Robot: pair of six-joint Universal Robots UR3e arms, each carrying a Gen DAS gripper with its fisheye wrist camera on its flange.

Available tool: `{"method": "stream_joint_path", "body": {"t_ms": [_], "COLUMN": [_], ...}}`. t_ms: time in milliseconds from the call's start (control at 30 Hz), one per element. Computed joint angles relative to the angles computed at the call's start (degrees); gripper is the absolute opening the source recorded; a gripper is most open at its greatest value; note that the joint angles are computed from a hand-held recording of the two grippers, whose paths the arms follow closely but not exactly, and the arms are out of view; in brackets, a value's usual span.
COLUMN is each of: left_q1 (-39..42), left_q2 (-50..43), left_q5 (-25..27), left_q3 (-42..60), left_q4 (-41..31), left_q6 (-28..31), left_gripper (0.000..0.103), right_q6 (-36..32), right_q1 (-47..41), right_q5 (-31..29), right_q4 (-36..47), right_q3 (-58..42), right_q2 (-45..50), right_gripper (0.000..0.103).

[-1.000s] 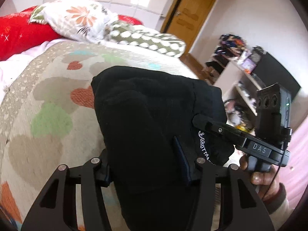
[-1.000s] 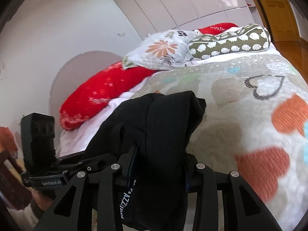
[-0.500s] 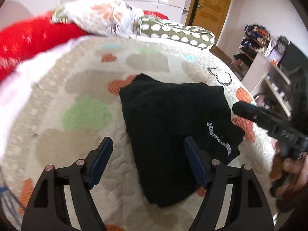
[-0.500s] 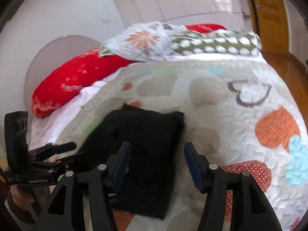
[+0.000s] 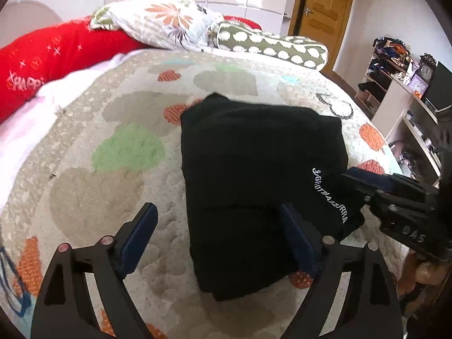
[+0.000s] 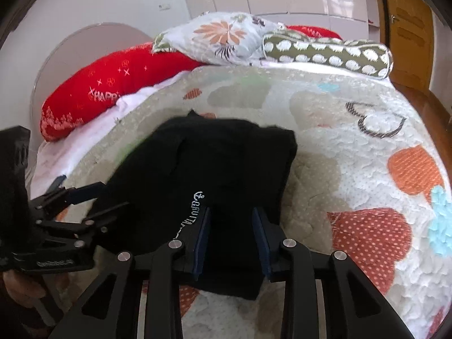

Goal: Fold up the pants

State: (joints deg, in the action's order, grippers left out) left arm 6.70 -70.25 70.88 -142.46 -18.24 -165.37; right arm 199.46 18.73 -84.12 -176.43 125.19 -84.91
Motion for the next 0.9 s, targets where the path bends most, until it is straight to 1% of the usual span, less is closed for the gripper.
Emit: {"method": "stream_joint_path", "body": {"t_ms": [67, 100, 167, 200, 233, 367, 433, 467, 567, 600, 700, 733, 767, 833, 900], "left_q1": [0.3, 0.3, 0.1, 0.1, -0.1, 1.3, 3.9, 5.7, 8.2, 8.3, 5.4, 5.4, 6.8, 11.2, 12.6], "left_q2": [2.9, 4.6, 7.2, 8.8, 10.0, 18.3, 24.0, 27.7, 33.3, 34.3, 34.4, 35.4, 37.7, 44.1, 47.0], "left_q5": [0.0, 0.2, 0.7, 1.0, 1.3, 0.4, -1.8, -3.2, -4.3, -3.7, 1.1, 1.4, 0.4, -3.5, -4.2], "left_q3": [-0.6, -1.0, -1.4, -1.7, -1.9, -4.1, -4.9, -5.1, -4.3, -4.1, -4.4, -4.6, -4.8, -4.6, -4.3], "left_q4": [-1.1, -1.7, -2.7, -3.3, -3.5, -6.2, -10.1, -13.3, -20.7, -21.8, -20.3, -20.7, -22.8, -30.1, -32.9], "left_q6": [0.2, 0.1, 0.2, 0.4, 0.3, 0.4, 0.9, 1.4, 2.7, 3.0, 2.0, 2.2, 3.0, 5.6, 6.5], "left_gripper": [0.088, 0.088, 0.088, 0.088, 0.088, 0.088, 0.088, 0.088, 0.088, 0.088, 0.088, 0.088, 0.088, 0.088, 0.088], "right_q6": [0.9, 1.4, 3.2, 4.3, 4.9, 7.5, 8.5, 8.8, 9.7, 9.9, 10.6, 10.8, 11.1, 11.8, 12.2], "right_q1": [0.3, 0.5, 1.5, 2.5, 3.0, 5.3, 6.6, 7.1, 9.6, 10.5, 12.6, 13.0, 13.3, 14.2, 15.0], "right_q5": [-0.1, -0.1, -1.4, -3.0, -4.0, -7.3, -8.9, -9.6, -12.4, -13.3, -15.4, -15.7, -15.8, -16.3, -17.1], "right_q4": [0.6, 0.2, -1.1, -1.5, -1.5, -0.4, 0.2, 0.4, 0.7, 0.9, 1.2, 1.3, 1.4, 1.5, 2.2], "right_q3": [1.0, 1.6, 3.3, 3.9, 4.2, 5.2, 5.7, 5.7, 5.7, 5.5, 5.0, 4.9, 4.9, 4.8, 4.5], "right_q2": [-2.6, -3.5, -5.7, -6.6, -7.3, -10.2, -11.3, -11.6, -12.3, -12.4, -12.2, -12.1, -12.2, -12.2, -12.3], "right_gripper": [0.034, 0.036, 0.044, 0.051, 0.056, 0.058, 0.063, 0.064, 0.069, 0.071, 0.074, 0.074, 0.075, 0.076, 0.076]}}
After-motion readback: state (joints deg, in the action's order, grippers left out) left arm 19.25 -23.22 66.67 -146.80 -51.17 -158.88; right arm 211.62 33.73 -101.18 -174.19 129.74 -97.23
